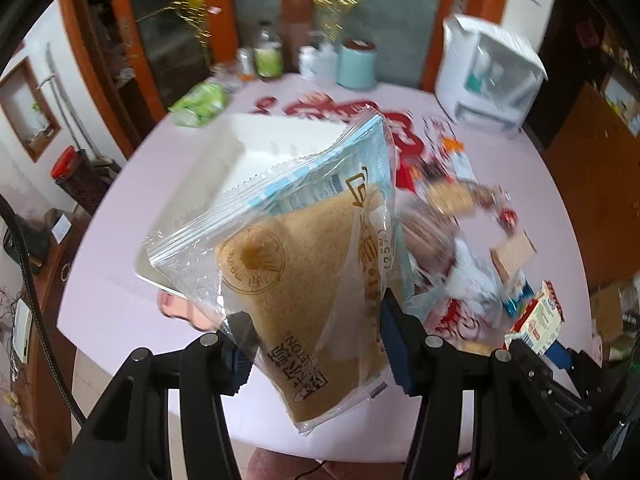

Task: Organize snacks
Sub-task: 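Carry both bags into the white tray and open both tools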

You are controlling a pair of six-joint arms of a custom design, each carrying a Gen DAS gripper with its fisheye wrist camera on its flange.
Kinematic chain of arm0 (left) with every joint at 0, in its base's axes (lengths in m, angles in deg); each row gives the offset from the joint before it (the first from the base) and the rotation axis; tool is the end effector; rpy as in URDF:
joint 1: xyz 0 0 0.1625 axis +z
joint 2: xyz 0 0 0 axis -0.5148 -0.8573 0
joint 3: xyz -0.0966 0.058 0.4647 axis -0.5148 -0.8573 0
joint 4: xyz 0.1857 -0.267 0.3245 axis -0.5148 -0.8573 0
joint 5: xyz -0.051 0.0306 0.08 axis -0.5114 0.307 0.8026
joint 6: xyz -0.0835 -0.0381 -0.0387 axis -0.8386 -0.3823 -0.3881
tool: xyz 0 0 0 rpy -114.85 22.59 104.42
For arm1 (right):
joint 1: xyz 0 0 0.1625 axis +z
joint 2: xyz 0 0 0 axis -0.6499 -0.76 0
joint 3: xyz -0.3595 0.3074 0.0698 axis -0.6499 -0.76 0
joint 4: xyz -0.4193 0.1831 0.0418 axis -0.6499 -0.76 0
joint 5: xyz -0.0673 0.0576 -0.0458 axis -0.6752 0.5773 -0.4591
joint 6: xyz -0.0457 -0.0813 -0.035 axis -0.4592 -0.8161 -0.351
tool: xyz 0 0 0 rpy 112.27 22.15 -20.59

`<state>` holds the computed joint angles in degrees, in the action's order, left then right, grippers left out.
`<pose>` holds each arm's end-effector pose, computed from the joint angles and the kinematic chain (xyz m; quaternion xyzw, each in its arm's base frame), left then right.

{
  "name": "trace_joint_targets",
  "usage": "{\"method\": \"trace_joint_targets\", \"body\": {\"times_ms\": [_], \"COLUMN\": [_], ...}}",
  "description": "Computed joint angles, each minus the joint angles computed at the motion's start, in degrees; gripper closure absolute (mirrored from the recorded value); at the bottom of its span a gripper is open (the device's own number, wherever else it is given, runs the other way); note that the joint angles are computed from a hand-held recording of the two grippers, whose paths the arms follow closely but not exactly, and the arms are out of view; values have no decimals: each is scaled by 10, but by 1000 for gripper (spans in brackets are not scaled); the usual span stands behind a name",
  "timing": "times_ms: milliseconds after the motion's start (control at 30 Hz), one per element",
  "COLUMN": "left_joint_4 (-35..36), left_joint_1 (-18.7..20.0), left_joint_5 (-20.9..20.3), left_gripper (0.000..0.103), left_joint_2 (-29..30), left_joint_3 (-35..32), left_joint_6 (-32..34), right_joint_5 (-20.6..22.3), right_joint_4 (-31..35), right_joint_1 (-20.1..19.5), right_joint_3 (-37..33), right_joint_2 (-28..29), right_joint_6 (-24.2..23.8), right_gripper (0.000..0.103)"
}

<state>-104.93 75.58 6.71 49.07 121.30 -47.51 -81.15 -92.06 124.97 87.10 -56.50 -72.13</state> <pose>-0.4589 -0.7559 0.0364 -0.0036 0.8789 -0.2914 0.3776 0.0364 -0.7446 0.3847 0.2072 -0.9262 0.2311 0.2140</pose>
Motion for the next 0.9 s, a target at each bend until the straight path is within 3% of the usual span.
{"method": "trace_joint_targets", "body": {"times_ms": [167, 367, 633, 900], "left_joint_4": [-58, -119, -101, -77], "left_joint_1": [17, 55, 107, 131], "left_joint_5": [24, 2, -11, -28], "left_gripper": [49, 49, 49, 49], "left_joint_2": [-54, -92, -64, -24], "left_joint_3": [52, 71, -1, -62], "left_joint_6": [57, 177, 332, 414], "right_joint_5": [-15, -48, -114, -160], "right_joint_4": [-32, -67, -86, -108], "right_joint_1": [46, 97, 128, 139], "right_joint_3": [-19, -66, -120, -143], "right_joint_2": [38, 112, 198, 239], "right_joint_6": [16, 61, 120, 127], "right_gripper": [56, 56, 56, 55]}}
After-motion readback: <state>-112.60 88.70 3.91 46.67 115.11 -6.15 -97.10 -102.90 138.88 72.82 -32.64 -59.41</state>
